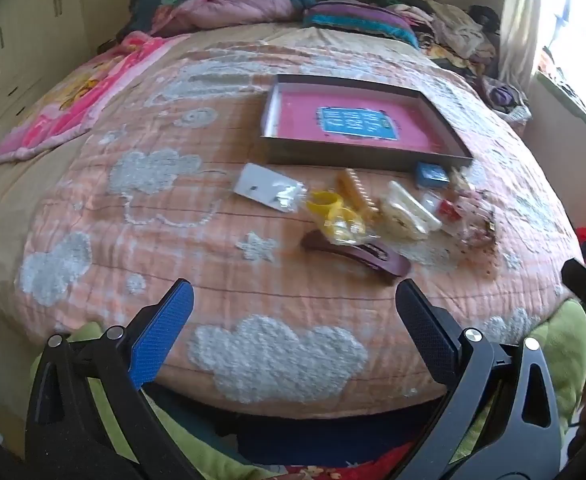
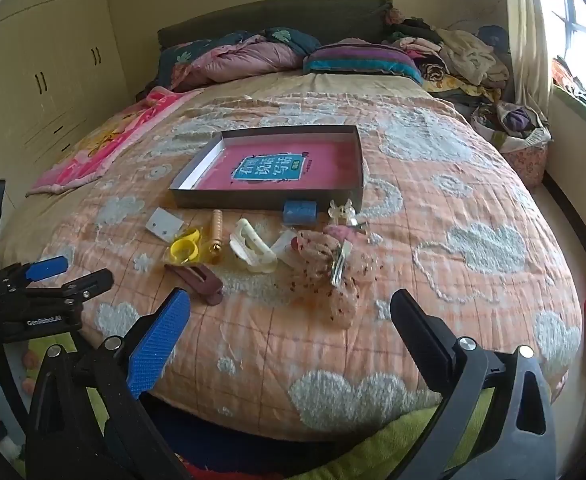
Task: Organize jewelry
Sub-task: 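Grasp the polka-dot bow clip with the right tool while the left grasps the bagged yellow bangle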
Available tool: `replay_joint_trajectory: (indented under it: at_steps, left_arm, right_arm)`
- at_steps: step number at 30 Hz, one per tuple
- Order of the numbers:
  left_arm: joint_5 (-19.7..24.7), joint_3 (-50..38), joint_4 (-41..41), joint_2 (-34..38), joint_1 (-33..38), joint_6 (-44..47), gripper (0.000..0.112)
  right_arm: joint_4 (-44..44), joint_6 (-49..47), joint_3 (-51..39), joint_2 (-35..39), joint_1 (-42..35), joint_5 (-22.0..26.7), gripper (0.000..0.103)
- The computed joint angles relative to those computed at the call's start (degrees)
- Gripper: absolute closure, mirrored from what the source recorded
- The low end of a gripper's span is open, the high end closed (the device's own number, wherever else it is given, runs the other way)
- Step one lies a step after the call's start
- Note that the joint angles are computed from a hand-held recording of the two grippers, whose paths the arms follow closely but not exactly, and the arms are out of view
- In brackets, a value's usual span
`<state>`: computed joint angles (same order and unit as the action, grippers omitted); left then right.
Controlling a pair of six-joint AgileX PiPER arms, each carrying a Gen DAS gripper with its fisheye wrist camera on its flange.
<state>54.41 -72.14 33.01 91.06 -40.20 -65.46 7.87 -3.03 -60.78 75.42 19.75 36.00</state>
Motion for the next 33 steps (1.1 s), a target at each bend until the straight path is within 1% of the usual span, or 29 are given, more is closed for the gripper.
replay_joint_trajectory:
  at_steps: [2,5,7,10,13,16,18,20,21,22,23,26,28,29,30,31,32,33]
  left_arm:
    - [-0.3,0.78,-0.2,-0.52,1.31,0.05,0.018]
    - [-0.89,1.78,-1.88,-1.09,4.12,1.32,0.018]
    - [-1.45,2.04,-3.28,-1.14,5.92,2.38,0.018]
    - [-3.74,2.01,-7.04,-0.33,9.4,6.01,0.018]
    - [-6.09,0.66,-12.63,1.29,12.26,11.59,0.018]
    - [-10.09,-1.59,-20.6,4.37,14.26,20.06,0.018]
    - [-9.49,-4.69,-22.99,7.77,14.2,22.81,0.018]
    - [-9.38,-7.28,-25.67,10.93,14.33,25.34,0.018]
    - [-9.05,-8.58,-26.82,12.48,14.38,26.3,0.018]
    - [-8.81,-9.55,-27.9,13.47,14.62,27.4,0.018]
    - [-8.95,-10.47,-28.77,14.63,14.75,28.21,0.018]
    - [-9.6,-12.13,-29.6,16.66,14.68,29.49,0.018]
    - [-9.04,-13.54,-29.95,18.01,14.54,30.15,0.02]
    - [-8.37,-14.62,-30.11,18.9,14.68,30.61,0.023]
    - [-8.13,-15.55,-30.41,19.6,14.94,31.32,0.027]
    - [-8.34,-15.71,-30.66,19.8,15.13,31.82,0.029]
    - [-8.32,-15.97,-30.51,20.18,15.19,31.78,0.034]
    - [-8.07,-16.37,-30.3,20.68,15.26,31.73,0.039]
  right_arm:
    - [1.02,-1.57,-2.19,2.12,-0.35,0.19,0.004]
    - [5.14,-5.41,-6.15,5.95,-1.78,1.35,0.004]
    - [5.73,-5.69,-8.84,8.55,-2.25,2.13,0.004]
    - [6.15,-7.05,-12.28,12.41,-3.2,2.01,0.004]
    - [5.62,-6.46,-12.53,13.76,-3.45,0.95,0.004]
    - [6.39,-5.77,-11.96,15.33,-4.09,0.1,0.004]
    - [6.9,-5.43,-10.86,15.86,-4.62,-0.71,0.004]
    - [6.16,-4.98,-10.4,17.45,-5.55,-0.53,0.004]
    - [4.73,-3.93,-10.01,17.67,-5.43,-0.55,0.004]
    - [1.47,-2.38,-9.38,17.45,-5.17,-1.02,0.004]
    - [0.51,-1.28,-9.22,17.91,-5.16,-0.01,0.004]
    - [3.43,-2.92,-8.23,19.07,-6.4,-2.19,0.004]
    - [3.33,-2.44,-9.18,20.76,-7.02,-2.13,0.004]
    - [4.92,-3.38,-9.72,21.7,-7.44,-2.34,0.004]
    - [7.62,-4.94,-10.82,23.01,-7.82,-1.16,0.004]
    - [8.73,-5.75,-11.95,24.44,-8.0,-0.51,0.004]
    - [9.86,-6.39,-12.84,25.48,-8.16,0.19,0.008]
    - [11.84,-7.94,-13.49,26.66,-8.7,0.71,0.015]
